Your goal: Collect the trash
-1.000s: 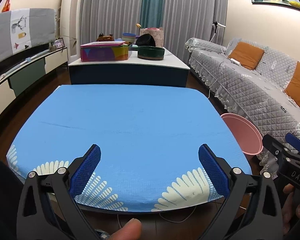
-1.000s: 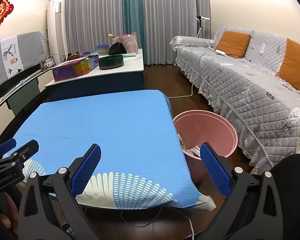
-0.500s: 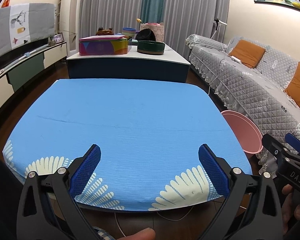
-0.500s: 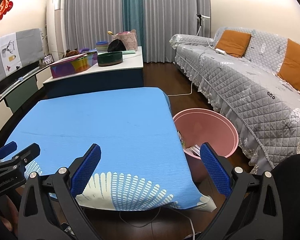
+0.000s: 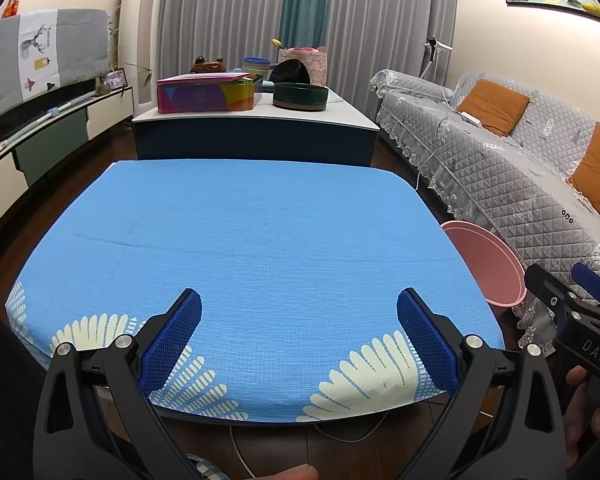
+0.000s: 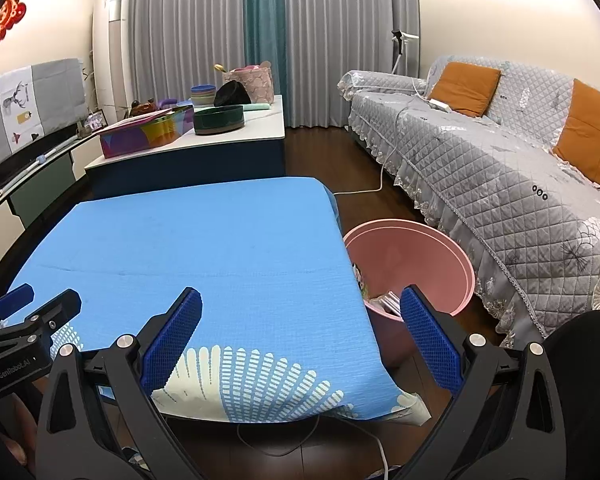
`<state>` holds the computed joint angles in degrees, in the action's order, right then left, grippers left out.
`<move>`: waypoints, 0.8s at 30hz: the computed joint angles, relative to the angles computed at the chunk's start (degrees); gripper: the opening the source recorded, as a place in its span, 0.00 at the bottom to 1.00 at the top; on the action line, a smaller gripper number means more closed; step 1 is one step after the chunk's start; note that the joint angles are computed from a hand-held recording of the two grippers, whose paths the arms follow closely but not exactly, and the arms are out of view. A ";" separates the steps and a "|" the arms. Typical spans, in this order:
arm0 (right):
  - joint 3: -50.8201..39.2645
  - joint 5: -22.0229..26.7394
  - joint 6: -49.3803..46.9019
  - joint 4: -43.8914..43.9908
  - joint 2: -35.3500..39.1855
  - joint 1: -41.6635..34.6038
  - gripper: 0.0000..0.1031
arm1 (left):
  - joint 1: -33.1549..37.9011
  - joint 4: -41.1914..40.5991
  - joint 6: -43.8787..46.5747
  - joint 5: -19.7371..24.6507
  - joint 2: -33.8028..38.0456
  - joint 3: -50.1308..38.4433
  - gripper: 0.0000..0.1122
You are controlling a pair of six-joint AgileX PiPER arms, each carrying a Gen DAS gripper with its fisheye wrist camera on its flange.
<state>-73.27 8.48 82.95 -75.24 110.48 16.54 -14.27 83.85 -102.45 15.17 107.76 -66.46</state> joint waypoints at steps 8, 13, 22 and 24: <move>-0.05 0.02 0.03 -0.03 0.00 -0.06 0.95 | -0.03 0.75 -0.66 -0.06 0.06 -0.01 0.85; -0.09 0.01 -0.23 0.20 0.01 -0.06 0.95 | 0.04 0.31 -0.24 0.00 0.17 -0.16 0.85; 0.00 0.02 0.20 -0.20 0.00 -0.02 0.95 | -0.01 -1.37 1.64 0.11 -0.08 -0.40 0.85; -0.04 0.05 0.32 -0.30 0.03 0.00 0.95 | 0.00 -1.75 1.98 0.12 -0.06 -0.49 0.85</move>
<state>-73.31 8.53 83.27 -75.54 110.52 16.54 -14.27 82.10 -100.47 15.29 107.70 -66.94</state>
